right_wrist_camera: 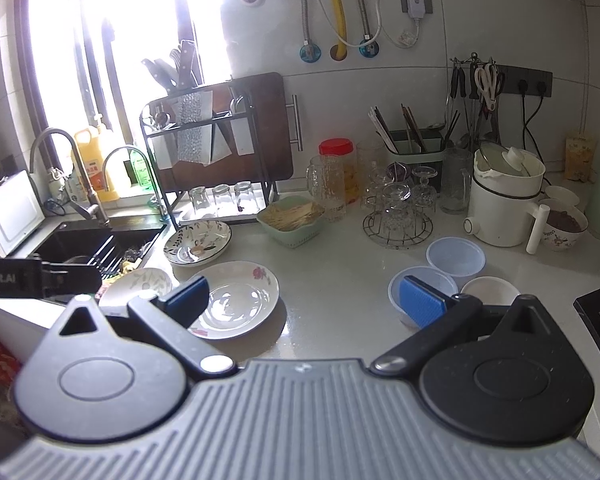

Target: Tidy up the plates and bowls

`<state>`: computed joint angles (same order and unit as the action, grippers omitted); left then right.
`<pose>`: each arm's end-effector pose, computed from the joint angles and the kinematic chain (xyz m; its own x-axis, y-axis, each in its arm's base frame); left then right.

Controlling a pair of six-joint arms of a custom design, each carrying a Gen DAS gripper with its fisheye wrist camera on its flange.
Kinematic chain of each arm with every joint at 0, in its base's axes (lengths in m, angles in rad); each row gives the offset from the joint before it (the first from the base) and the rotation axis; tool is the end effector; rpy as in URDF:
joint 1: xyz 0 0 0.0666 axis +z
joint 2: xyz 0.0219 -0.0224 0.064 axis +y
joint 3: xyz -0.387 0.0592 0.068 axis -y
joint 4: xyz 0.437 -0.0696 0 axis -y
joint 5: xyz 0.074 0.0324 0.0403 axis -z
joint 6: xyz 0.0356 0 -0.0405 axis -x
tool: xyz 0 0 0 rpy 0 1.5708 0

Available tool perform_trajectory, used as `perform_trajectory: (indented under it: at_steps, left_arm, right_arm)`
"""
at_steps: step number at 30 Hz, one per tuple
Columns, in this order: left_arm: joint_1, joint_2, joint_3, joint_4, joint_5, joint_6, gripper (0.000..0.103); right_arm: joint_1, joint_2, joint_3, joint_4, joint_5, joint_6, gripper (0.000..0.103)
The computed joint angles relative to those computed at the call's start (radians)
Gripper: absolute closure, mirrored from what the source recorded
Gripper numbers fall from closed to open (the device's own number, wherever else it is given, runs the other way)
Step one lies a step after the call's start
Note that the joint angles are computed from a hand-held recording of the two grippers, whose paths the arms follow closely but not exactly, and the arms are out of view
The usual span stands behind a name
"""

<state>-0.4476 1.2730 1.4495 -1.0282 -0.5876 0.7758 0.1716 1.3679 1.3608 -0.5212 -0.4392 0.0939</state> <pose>0.4336 -0.1867 0.5191 -0.5059 -0.4036 -0.7623 -0.4528 0.8765 -0.1635 0.5287 0.1066 0.4665 -0.4461 -0.1634 -0.8800 -0.5607 0.8174 0.1324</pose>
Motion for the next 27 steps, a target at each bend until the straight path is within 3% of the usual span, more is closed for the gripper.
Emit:
perform_trajectory:
  at_steps: [7, 27]
  left_arm:
    - [0.009, 0.001, 0.012, -0.004, -0.013, -0.032, 0.002]
    - [0.044, 0.007, 0.013, -0.017, 0.059, -0.045, 0.002]
  right_arm:
    - [-0.001, 0.001, -0.001, 0.002, -0.004, -0.005, 0.0]
    - [0.006, -0.005, -0.012, -0.024, 0.041, -0.022, 0.0]
